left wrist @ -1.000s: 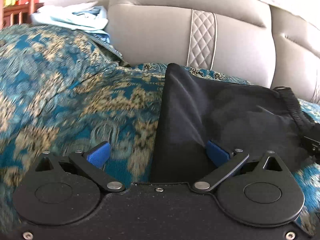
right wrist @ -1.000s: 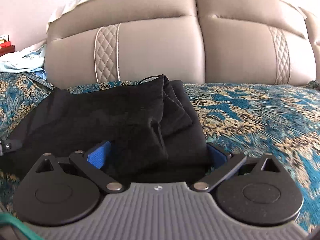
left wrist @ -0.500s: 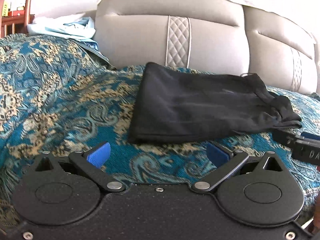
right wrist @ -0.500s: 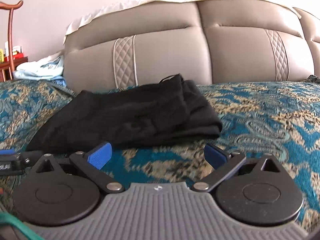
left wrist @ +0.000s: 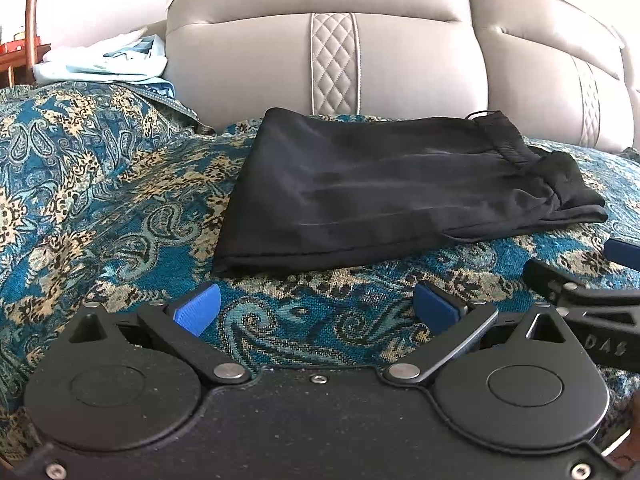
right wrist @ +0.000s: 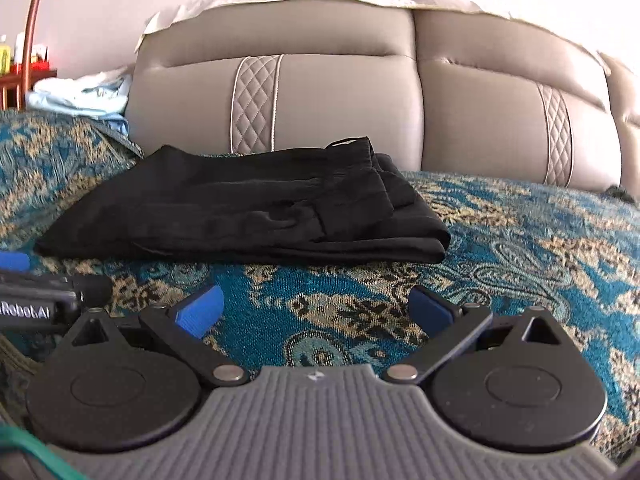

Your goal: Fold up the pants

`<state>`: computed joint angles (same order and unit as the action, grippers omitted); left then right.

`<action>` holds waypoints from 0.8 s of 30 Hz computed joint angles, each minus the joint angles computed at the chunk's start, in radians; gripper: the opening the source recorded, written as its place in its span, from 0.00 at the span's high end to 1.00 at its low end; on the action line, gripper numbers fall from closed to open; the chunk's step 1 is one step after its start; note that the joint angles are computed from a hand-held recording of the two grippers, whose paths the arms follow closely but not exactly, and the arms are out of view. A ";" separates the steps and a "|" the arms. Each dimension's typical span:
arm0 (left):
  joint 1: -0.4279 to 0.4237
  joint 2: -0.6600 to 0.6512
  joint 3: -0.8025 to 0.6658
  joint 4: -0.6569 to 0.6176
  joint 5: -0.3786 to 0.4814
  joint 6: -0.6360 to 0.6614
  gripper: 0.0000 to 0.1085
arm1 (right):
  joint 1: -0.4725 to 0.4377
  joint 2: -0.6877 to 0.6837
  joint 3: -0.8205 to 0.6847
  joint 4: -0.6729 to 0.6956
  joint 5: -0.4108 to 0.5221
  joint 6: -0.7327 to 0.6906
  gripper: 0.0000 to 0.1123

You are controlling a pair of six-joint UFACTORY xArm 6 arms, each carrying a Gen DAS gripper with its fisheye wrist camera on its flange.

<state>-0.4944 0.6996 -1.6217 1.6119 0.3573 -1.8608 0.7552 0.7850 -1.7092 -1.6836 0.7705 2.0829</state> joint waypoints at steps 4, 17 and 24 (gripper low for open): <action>0.003 0.003 -0.003 -0.006 -0.005 0.019 0.05 | 0.011 0.010 -0.010 0.002 0.033 0.000 0.08; 0.006 0.015 -0.018 -0.054 -0.013 0.045 0.05 | 0.018 0.008 -0.003 -0.007 0.049 -0.001 0.08; 0.008 0.018 -0.021 -0.069 -0.019 0.056 0.05 | 0.019 0.005 0.001 -0.008 0.049 0.002 0.08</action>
<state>-0.4865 0.7171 -1.6429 1.5428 0.3383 -1.8052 0.7737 0.7902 -1.7082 -1.6914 0.8197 2.0851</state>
